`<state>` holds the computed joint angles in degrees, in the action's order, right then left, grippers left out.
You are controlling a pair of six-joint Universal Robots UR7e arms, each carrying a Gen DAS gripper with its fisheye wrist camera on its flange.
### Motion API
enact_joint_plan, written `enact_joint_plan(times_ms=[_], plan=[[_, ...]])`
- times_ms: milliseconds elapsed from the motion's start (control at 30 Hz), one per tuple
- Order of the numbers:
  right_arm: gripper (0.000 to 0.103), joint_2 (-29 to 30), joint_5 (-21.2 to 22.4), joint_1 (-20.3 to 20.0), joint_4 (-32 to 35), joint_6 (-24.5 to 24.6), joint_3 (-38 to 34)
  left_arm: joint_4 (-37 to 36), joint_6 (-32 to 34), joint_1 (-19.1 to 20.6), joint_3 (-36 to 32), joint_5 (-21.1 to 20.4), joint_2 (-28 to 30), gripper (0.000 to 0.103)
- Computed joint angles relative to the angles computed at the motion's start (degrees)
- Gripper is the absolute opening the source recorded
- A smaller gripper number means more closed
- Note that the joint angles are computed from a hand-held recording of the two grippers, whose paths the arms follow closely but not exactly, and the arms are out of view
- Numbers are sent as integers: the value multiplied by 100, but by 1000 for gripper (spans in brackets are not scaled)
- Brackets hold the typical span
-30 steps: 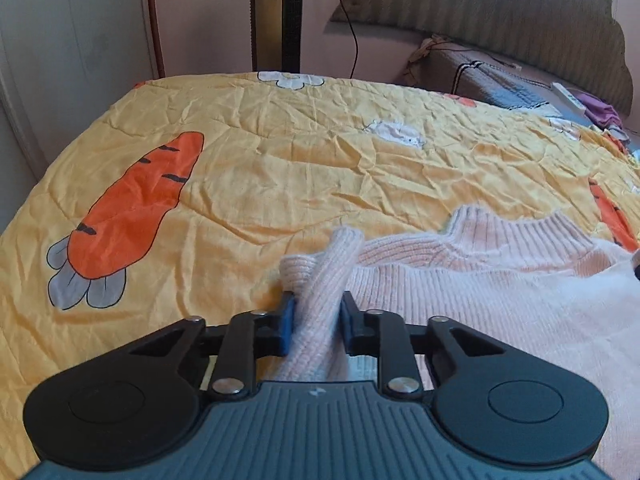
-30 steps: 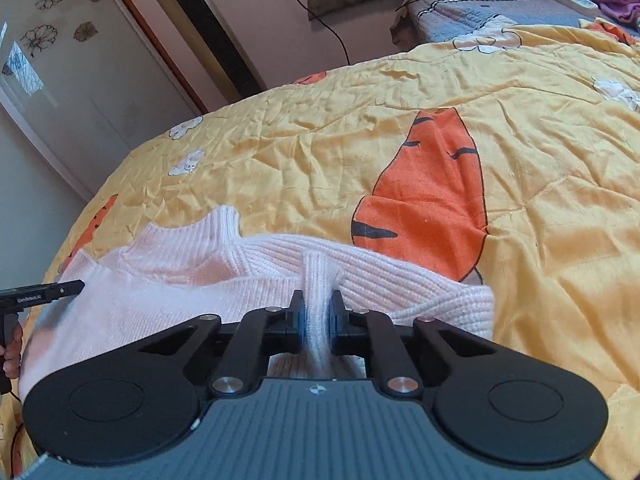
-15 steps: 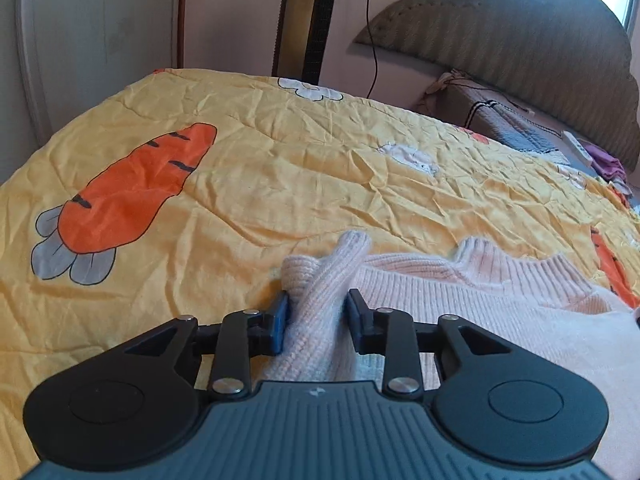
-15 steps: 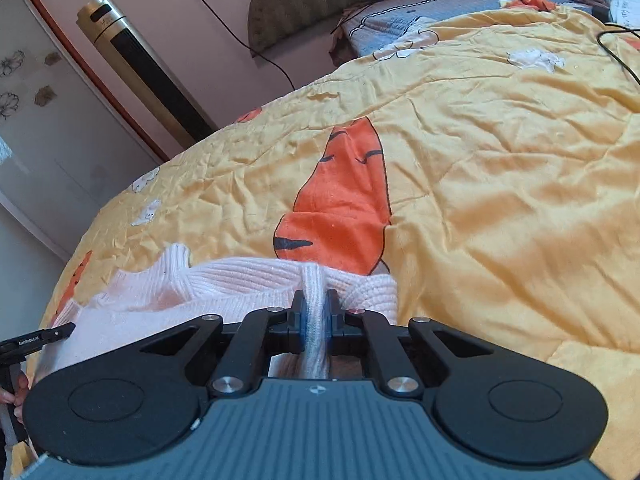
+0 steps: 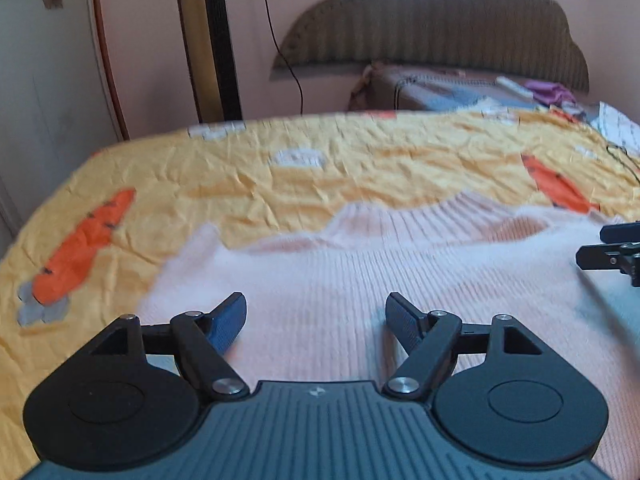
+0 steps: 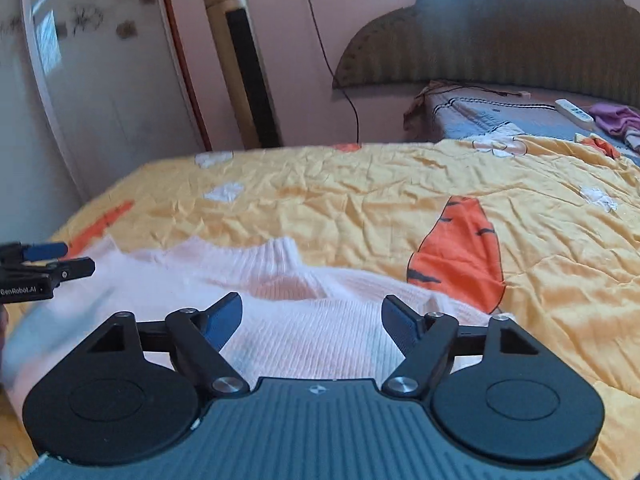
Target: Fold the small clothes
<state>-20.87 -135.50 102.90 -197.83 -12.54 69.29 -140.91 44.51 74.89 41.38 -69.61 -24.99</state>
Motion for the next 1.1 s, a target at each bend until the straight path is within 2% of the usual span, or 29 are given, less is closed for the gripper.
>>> enact_joint_plan(times_ms=[67,100,133,200,333,400,467,500,533,600,633,700,800,867,933,1000,1100], plan=[[79,321,-526,-49,383,-79,-413,-193,57,132,28,-316,40,79],[82,368,-552,-103,244,-154,-407,-522,128,166,183,-414,25,80],[84,336,-338,-153,-135,-145,-213,-611,107,176,204,-445,34,81],[84,197,-81,-230,-354,23,40,-493,46,196,29,-488,121,83],[88,342,-98,-247,-485,-125,-138,-649,86,167,118,-415,105,84],[88,348,-127,-232,-503,-122,-149,-817,-35,100,390,-219,-82,83],[84,399,-570,-69,-497,25,-269,-837,-336,73,797,-262,-437,82],[85,416,-813,33,-496,141,-309,-790,-415,78,995,-348,-619,82],[86,366,-841,130,-728,141,-191,-819,-455,75,1210,-377,-788,82],[92,273,-597,262,-1379,-204,139,-889,-513,87,1562,-398,-1028,83],[98,274,-607,322,-1557,-342,204,-812,-536,91,1617,-354,-1066,83],[100,253,-717,382,-1463,-395,303,-763,-606,122,1689,-249,-1060,83],[99,311,-969,336,-949,-373,280,-1125,-525,182,1814,-363,-1024,87],[102,410,-1193,245,-710,-289,204,-1172,-507,186,1806,-362,-991,89],[102,474,-906,157,-1301,-536,368,-1250,-423,212,1788,-422,-943,90],[101,441,-689,99,-1566,-511,523,-1505,-291,255,1888,-548,-929,92],[101,496,-645,87,-1694,-635,491,-1762,-190,298,1984,-687,-915,92]])
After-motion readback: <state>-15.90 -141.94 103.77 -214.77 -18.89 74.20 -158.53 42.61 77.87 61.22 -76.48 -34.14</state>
